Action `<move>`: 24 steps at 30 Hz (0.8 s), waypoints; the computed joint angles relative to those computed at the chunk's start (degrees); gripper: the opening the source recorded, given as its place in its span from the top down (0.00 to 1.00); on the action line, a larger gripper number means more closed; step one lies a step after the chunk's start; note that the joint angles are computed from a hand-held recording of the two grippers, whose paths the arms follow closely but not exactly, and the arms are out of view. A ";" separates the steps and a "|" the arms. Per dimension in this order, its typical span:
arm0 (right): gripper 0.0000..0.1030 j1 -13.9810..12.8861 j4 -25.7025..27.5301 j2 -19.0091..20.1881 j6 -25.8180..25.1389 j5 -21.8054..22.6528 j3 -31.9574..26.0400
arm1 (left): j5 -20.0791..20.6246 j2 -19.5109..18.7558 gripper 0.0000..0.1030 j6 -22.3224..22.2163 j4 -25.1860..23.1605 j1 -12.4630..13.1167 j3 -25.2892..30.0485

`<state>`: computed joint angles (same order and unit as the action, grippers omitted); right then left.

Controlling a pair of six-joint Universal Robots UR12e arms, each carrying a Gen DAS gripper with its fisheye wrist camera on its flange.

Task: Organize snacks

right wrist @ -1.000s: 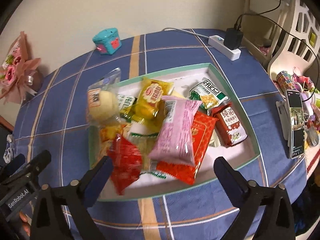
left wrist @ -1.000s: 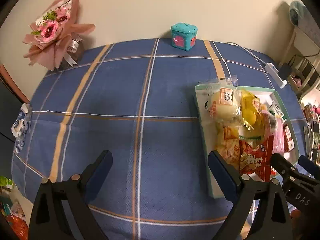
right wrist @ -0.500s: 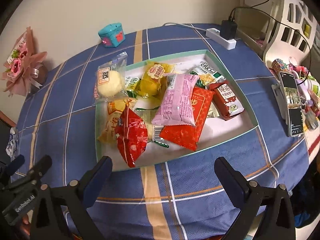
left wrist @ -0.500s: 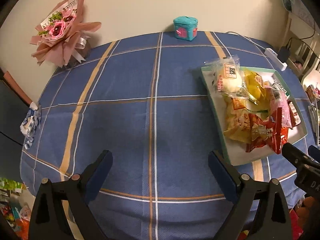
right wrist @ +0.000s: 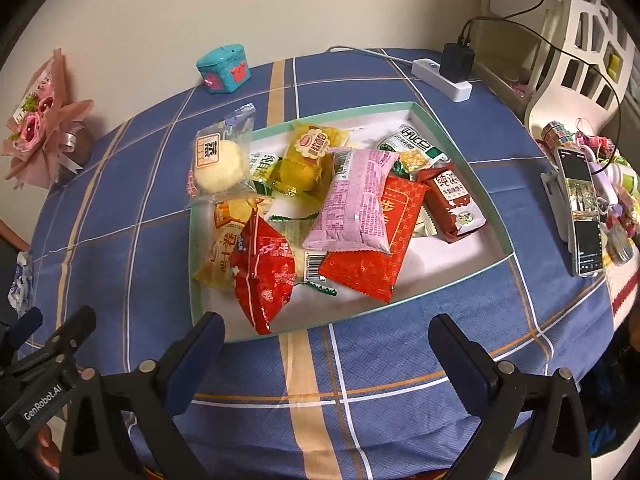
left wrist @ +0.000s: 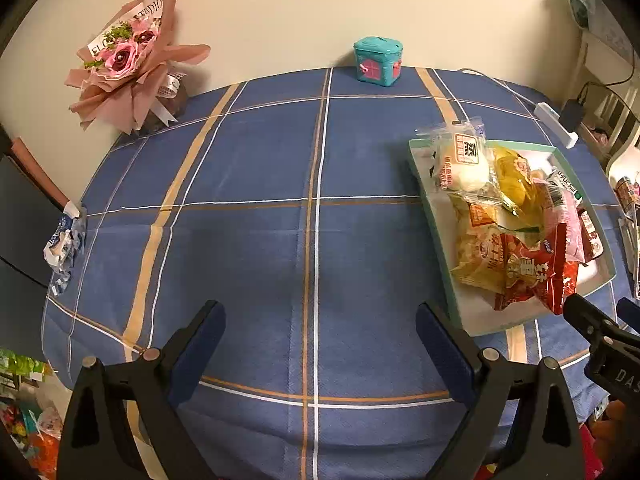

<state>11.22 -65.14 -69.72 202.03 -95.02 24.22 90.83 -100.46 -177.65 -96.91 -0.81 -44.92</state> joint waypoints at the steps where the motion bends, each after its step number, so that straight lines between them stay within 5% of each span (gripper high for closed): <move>1: 0.00 0.02 0.11 0.06 0.00 -0.09 -0.11 | -0.08 -0.01 0.07 0.03 0.00 0.04 0.04; 24: 0.00 0.09 1.28 0.70 -1.08 -0.19 -1.40 | 4.23 -0.28 0.07 -2.73 -1.77 -1.56 0.93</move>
